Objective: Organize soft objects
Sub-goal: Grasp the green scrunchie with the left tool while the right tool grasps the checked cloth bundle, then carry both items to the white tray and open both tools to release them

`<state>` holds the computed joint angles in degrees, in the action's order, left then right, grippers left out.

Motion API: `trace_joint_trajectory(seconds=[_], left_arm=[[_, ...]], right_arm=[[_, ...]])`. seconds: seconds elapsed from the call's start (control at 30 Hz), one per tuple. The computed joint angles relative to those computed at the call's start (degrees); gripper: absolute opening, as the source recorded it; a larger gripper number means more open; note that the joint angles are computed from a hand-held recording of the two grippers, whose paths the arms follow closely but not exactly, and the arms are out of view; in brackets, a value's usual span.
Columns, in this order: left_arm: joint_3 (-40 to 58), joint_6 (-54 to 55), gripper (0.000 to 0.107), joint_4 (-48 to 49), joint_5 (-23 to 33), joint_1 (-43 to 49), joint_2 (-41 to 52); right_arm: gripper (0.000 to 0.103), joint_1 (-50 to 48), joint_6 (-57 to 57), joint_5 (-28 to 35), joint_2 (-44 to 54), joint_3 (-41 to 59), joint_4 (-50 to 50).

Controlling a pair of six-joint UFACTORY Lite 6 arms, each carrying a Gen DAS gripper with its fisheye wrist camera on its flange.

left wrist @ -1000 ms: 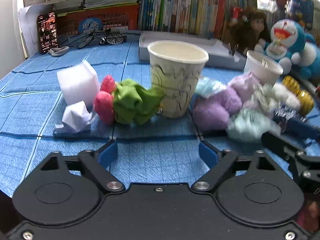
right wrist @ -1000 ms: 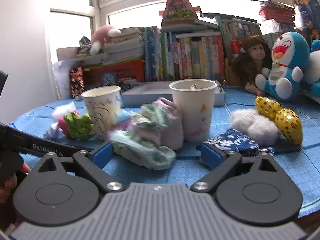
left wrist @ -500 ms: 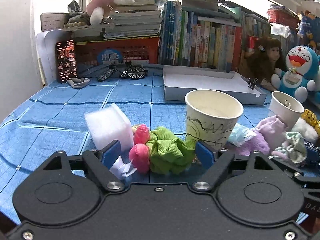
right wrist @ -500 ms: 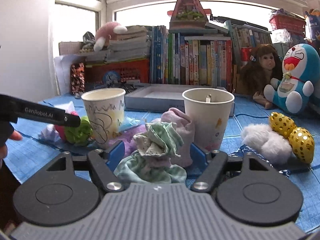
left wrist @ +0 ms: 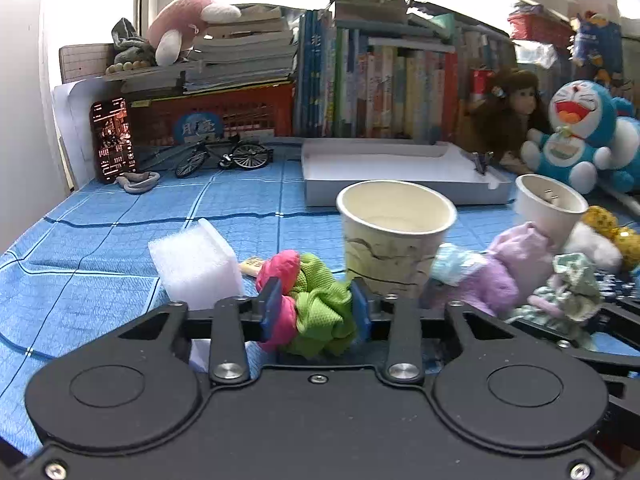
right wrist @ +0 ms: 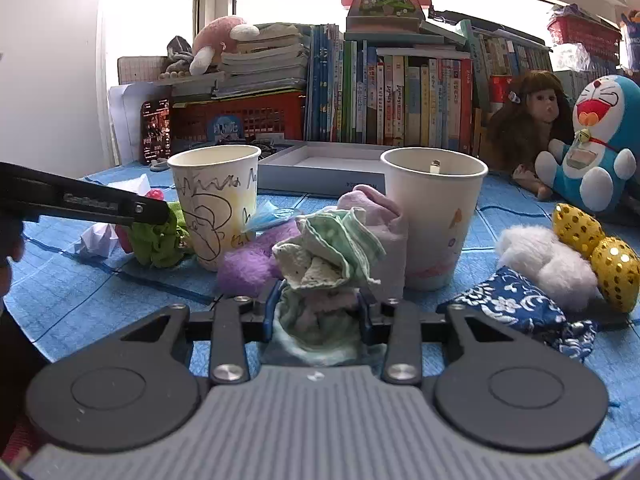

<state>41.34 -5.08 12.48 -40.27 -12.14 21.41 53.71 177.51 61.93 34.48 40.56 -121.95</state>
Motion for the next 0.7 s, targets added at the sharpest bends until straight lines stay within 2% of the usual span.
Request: trace_joint_trajectory(seconds=[0.03, 0.07, 0.17, 0.27, 0.3, 0.37, 0.53, 0.57, 0.7], left_arm=[[-1.3, -1.9, 0.020, 2.4, 0.0, 0.6, -1.5], [-2.4, -4.5, 0.018, 5.3, 0.5, 1.2, -2.8], [-5.2, -8.0, 0.018, 9.6, 0.3, 2.4, -5.7], [-8.3, -3.7, 0.022, 4.2, -2.0, 1.5, -7.2], [-9.0, -2.1, 0.025, 2.1, -2.9, 1.1, -7.4], [-9.1, -0.5, 0.042, -0.6, -3.7, 0.9, -7.2], [-5.5, -1.5, 0.050, 0.4, -2.5, 1.6, -3.8], [-4.5, -0.7, 0.056, -0.8, -2.6, 1.1, -2.4], [0.1, 5.3, 0.062, -8.0, -2.5, -1.7, 3.2]], right_arm=[[0.042, 0.2, 0.3, 0.1, -0.4, -0.5, 0.2], [0.042, 0.5, 0.5, 0.1, -0.9, -1.1, 0.3], [0.042, 1.2, 0.6, 0.5, -2.1, -2.4, 1.2], [0.043, 1.7, 0.9, 0.9, -2.6, -3.3, 1.9], [0.043, 1.8, 1.1, 1.0, -2.7, -3.4, 2.1], [0.043, 1.9, 1.5, 1.2, -2.8, -3.5, 2.4], [0.043, 1.8, 1.7, 1.1, -2.9, -3.5, 2.5], [0.043, 1.7, 1.5, 1.0, -2.7, -3.3, 2.4], [0.044, 1.3, 1.0, 0.5, -2.1, -2.6, 2.3]])
